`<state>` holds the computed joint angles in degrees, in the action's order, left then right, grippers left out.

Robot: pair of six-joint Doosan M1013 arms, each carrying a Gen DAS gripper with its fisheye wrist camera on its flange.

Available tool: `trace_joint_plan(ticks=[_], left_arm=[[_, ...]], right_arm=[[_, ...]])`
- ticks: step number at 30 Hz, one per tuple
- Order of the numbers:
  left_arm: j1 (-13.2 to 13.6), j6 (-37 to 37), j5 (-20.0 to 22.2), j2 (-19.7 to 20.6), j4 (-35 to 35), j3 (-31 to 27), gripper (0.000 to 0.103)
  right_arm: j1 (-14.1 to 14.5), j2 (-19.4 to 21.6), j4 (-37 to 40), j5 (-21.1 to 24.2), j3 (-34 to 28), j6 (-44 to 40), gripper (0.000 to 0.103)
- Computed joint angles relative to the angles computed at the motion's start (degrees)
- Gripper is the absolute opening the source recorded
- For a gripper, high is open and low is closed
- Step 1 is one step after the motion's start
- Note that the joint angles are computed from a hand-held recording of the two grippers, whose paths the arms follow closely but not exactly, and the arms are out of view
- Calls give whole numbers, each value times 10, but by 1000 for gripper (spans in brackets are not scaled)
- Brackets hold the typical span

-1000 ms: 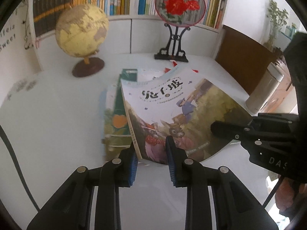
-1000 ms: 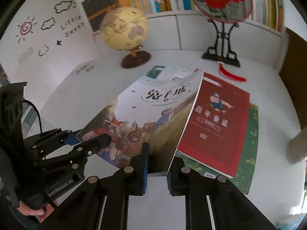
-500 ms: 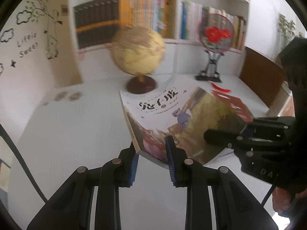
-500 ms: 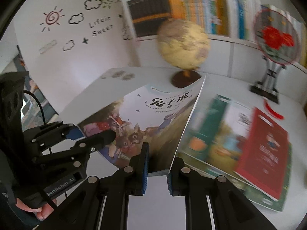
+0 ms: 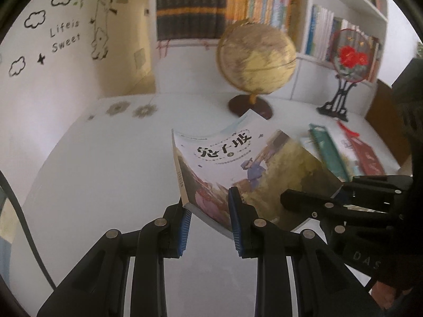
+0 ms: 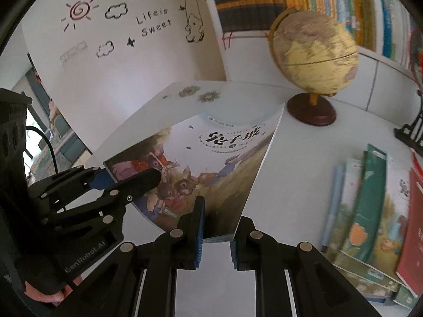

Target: Organize books

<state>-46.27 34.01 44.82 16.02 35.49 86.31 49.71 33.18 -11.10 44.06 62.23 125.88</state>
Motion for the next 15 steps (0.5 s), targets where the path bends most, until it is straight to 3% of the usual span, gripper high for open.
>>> trace_joint_plan(ticks=[5,15], left_arm=[[13,-8,-9,1,-21,16,24],[18,-1,-6,4,-42,32,24]], right_arm=[[0,29,18,25,-30,-15,15],[-6,47,38,38,-44,-13,17]])
